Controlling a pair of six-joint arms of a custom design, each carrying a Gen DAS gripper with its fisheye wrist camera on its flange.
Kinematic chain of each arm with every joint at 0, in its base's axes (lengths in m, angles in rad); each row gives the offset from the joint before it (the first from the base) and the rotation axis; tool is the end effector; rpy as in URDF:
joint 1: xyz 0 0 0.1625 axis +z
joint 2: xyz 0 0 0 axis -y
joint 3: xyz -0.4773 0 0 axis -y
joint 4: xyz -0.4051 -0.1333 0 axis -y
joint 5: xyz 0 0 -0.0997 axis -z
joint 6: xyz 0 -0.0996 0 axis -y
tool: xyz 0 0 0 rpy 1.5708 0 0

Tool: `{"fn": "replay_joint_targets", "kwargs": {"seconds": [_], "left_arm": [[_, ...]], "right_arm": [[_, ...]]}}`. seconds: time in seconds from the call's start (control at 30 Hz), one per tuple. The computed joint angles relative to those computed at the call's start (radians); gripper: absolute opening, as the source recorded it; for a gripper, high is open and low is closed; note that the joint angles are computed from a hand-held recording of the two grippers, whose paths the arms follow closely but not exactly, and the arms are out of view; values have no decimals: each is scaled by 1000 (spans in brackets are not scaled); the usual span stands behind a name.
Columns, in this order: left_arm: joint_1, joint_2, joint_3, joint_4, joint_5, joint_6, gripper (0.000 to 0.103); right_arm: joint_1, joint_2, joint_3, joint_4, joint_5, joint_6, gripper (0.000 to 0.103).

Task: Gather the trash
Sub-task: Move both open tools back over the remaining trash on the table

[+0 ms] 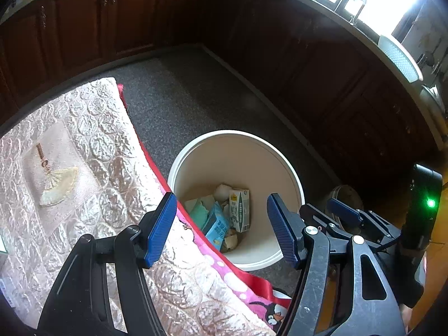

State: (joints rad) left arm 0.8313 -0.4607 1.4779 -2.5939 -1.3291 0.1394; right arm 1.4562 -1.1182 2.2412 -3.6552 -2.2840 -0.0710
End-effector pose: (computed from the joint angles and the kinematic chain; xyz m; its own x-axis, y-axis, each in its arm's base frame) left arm -0.3831 -0.6532 -0.0660 -0.6177 0.7496 -0.2378 0.7672 0.6409 0.0274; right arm 0.0102 -0.5074 0.2652 -0.6929 0.5775 0.4317 0.0163 0.6111 -0.7914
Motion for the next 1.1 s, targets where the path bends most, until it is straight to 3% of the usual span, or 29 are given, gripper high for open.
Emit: {"fn": "replay_joint_targets", "kwargs": {"seconds": [0.37, 1.1], "left_arm": [[9, -49, 49, -35, 18, -2, 66], [37, -173, 174, -161, 128, 25, 66]], "right_arm": [[37, 12, -11, -4, -29, -8, 56], [146, 83, -69, -4, -49, -71, 60]]}}
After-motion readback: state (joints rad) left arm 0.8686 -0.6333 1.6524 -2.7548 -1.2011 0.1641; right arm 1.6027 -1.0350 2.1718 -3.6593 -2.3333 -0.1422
